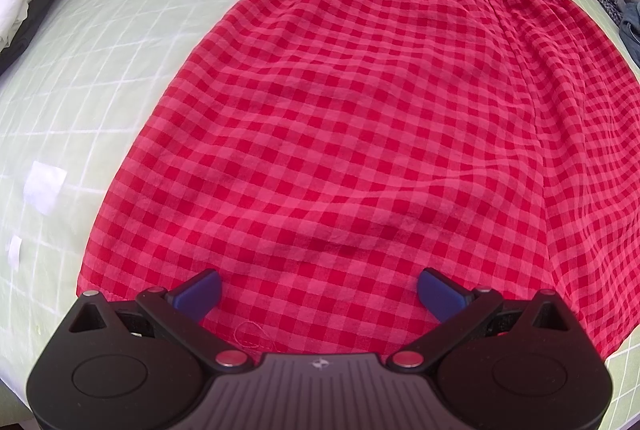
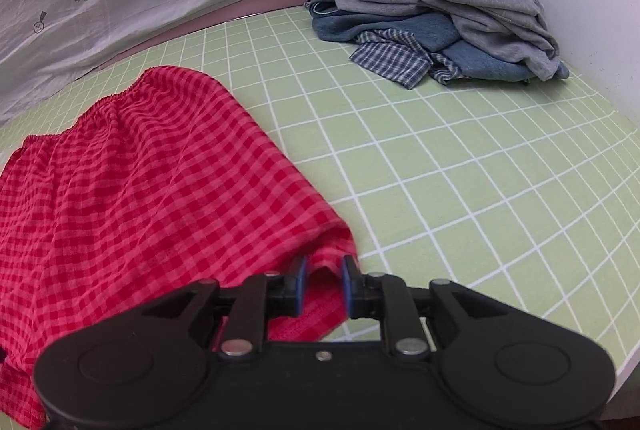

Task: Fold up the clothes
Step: 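Hold the left tool over the flattened garment while the right gripper tugs its hem, then open the right gripper and bring both tools to the shorts' hem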

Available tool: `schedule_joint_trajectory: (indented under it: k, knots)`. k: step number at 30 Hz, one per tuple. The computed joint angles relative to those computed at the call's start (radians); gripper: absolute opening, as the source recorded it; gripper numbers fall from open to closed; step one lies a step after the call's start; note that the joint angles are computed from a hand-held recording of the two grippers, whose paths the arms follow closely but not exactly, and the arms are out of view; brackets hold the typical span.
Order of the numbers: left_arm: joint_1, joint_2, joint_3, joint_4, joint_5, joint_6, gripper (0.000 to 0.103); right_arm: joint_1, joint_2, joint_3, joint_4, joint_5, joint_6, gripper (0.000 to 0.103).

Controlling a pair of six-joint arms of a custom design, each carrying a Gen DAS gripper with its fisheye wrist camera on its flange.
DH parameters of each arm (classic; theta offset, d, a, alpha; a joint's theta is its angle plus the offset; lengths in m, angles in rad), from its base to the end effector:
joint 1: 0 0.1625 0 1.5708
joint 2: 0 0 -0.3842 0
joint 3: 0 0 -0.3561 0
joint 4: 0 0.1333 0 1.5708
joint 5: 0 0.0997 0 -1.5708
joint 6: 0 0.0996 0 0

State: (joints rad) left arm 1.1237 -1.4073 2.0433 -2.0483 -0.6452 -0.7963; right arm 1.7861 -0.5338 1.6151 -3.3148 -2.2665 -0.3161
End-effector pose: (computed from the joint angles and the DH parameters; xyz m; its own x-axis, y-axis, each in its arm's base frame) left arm 0.0026 -0.4870 0.2552 -0.6463 -0.3751 -0.6646 -0.0500 0.8898 -0.4535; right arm 0.2011 -0.5946 0.0448 -0.7404 -0.0291 0.6715 -0.4194 0.8007 -0.4277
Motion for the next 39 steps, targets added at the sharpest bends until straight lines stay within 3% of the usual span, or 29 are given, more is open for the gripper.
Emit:
schedule_joint_trajectory:
  k: [2,5,7,9,10,18,22,25,27,35,39]
  knots:
    - [0.000,0.000,0.000,-0.001,0.000,0.003,0.103,0.001,0.011,-0.010,-0.002,-0.010,-0.013,0.034]
    - [-0.001,0.001,-0.002,0.000,0.001,0.002,0.103,-0.004,0.007,-0.009,0.004,0.004,-0.005,0.034]
    - [0.001,0.003,-0.006,-0.001,0.001,0.005,0.103,-0.006,0.006,-0.015,0.015,0.003,-0.005,0.027]
    - [0.001,0.002,-0.009,0.002,0.001,0.006,0.103,-0.008,0.003,-0.018,0.026,0.000,0.001,0.007]
    - [0.001,0.001,-0.008,0.003,0.001,0.006,0.103,-0.009,0.001,-0.019,0.031,-0.002,0.004,0.005]
    - [0.014,0.001,-0.003,-0.020,0.002,0.029,0.103,-0.007,-0.055,0.012,-0.013,-0.020,-0.002,0.002]
    - [0.026,0.019,-0.013,-0.042,0.002,0.051,0.103,-0.020,-0.059,-0.001,0.075,-0.082,0.061,0.002]
    - [0.036,0.040,-0.027,-0.062,0.003,0.068,0.103,-0.017,-0.056,0.008,0.064,-0.112,0.071,0.006]
    - [0.039,0.043,-0.030,-0.066,0.003,0.073,0.103,-0.008,-0.051,0.011,0.024,-0.111,0.050,0.016]
    - [0.049,0.063,-0.044,-0.088,0.002,0.099,0.103,0.031,-0.011,-0.004,-0.004,-0.032,0.016,0.034]
    - [0.050,0.063,-0.042,-0.098,-0.003,0.127,0.103,0.044,0.013,-0.018,0.024,0.017,-0.009,0.036]
